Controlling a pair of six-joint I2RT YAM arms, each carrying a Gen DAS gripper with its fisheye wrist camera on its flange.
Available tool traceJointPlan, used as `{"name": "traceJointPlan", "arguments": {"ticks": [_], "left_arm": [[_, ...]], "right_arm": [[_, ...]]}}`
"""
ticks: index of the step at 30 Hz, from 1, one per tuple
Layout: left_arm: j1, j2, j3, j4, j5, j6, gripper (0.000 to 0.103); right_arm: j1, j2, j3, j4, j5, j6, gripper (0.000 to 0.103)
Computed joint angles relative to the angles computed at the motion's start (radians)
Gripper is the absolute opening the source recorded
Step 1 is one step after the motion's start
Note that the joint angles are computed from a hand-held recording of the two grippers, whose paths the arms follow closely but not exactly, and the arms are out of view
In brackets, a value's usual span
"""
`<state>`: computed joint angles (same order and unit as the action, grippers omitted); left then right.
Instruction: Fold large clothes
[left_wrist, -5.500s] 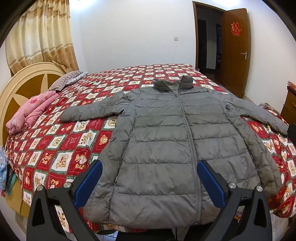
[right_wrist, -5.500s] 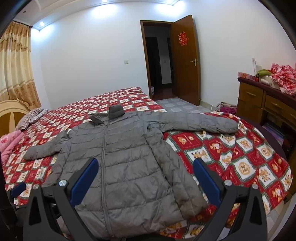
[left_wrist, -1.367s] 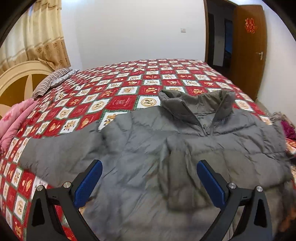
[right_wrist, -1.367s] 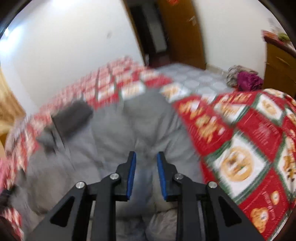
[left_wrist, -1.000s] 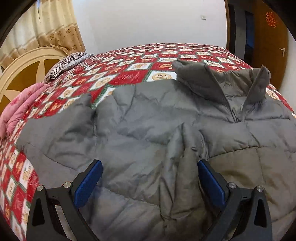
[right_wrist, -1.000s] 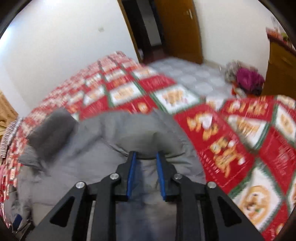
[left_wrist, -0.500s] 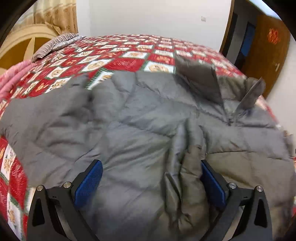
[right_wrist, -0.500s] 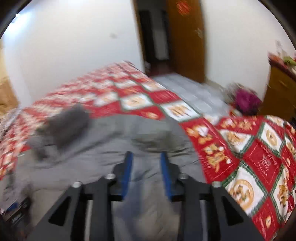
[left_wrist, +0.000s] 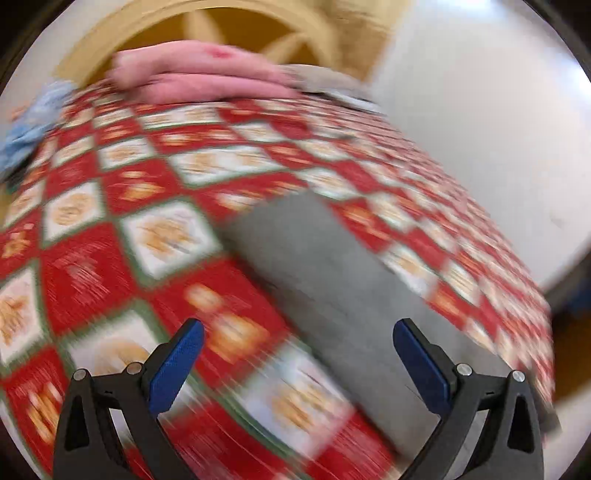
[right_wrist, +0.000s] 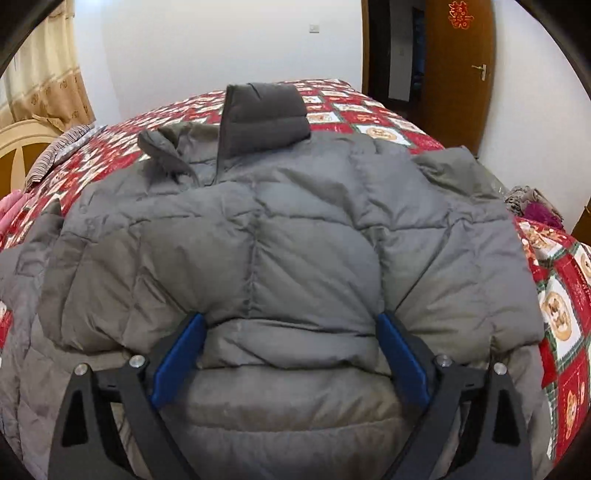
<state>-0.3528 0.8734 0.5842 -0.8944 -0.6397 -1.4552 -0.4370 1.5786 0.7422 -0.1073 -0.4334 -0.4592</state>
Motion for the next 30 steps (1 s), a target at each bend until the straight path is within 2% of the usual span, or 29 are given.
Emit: {"name": "traceJointPlan", "arguments": {"ticks": [3,5,6,8,11,12,13,14,15,16,17,18,22,24,27,29,30], "left_arm": [[0.241,-0.001,-0.082,0.145,0.143,0.162,0.102],[0.318,0.023,-0.128,0.253,0.237,0.182,0.102],[0.320,0.065,-0.136,0.288,0.243,0.154,0.102],[0.280,0.118,-0.126,0.312,0.175,0.117,0.102],[0.240,0.166,-0.138,0.425,0.149,0.135,0.102],[0.225,0.191,-0.130,0.434,0.134,0.119,0.097],[0.206,0.197,-0.133,0.454,0.114,0.108,0.091],[0.214,0.170,-0.160,0.500,0.116,0.137,0.064],[0.248,0.126,-0.206,0.590,0.173,0.203,0.028],[0.294,0.099,-0.241,0.659,0.247,0.254,0.017],[0.329,0.113,-0.267,0.740,0.334,0.277,0.016],[0.339,0.125,-0.263,0.749,0.337,0.292,0.015],[0.201,0.087,-0.170,0.621,0.173,0.314,0.013],[0.038,0.076,-0.065,0.538,0.015,0.337,0.013],[-0.242,0.179,0.143,0.485,-0.227,0.449,0.013],[-0.396,0.275,0.268,0.496,-0.345,0.546,0.013],[-0.465,0.344,0.338,0.539,-0.381,0.629,0.013]], "right_arm": [[-0.006,0.002,-0.003,0.006,-0.005,-0.004,0.096],[-0.008,-0.003,-0.007,0.004,-0.004,-0.007,0.096],[-0.007,-0.003,-0.005,0.003,-0.002,-0.006,0.096],[-0.007,-0.004,-0.002,0.000,-0.003,-0.006,0.096],[0.013,-0.002,-0.012,0.026,0.017,0.008,0.096],[0.017,-0.003,-0.015,0.031,0.022,0.010,0.096],[0.016,-0.005,-0.017,0.033,0.023,0.008,0.096],[0.017,-0.005,-0.020,0.038,0.024,0.008,0.096],[0.019,-0.005,-0.022,0.044,0.026,0.010,0.096],[0.017,-0.006,-0.024,0.045,0.024,0.009,0.096],[0.016,-0.005,-0.024,0.048,0.022,0.011,0.096],[0.016,-0.004,-0.025,0.050,0.020,0.012,0.096],[0.010,-0.001,-0.026,0.057,0.008,0.016,0.096],[0.001,-0.003,-0.030,0.064,-0.005,0.021,0.095],[-0.025,-0.013,-0.040,0.080,-0.048,0.037,0.093],[-0.047,-0.016,-0.044,0.088,-0.084,0.052,0.093],[-0.064,-0.013,-0.040,0.088,-0.111,0.062,0.093]]}}
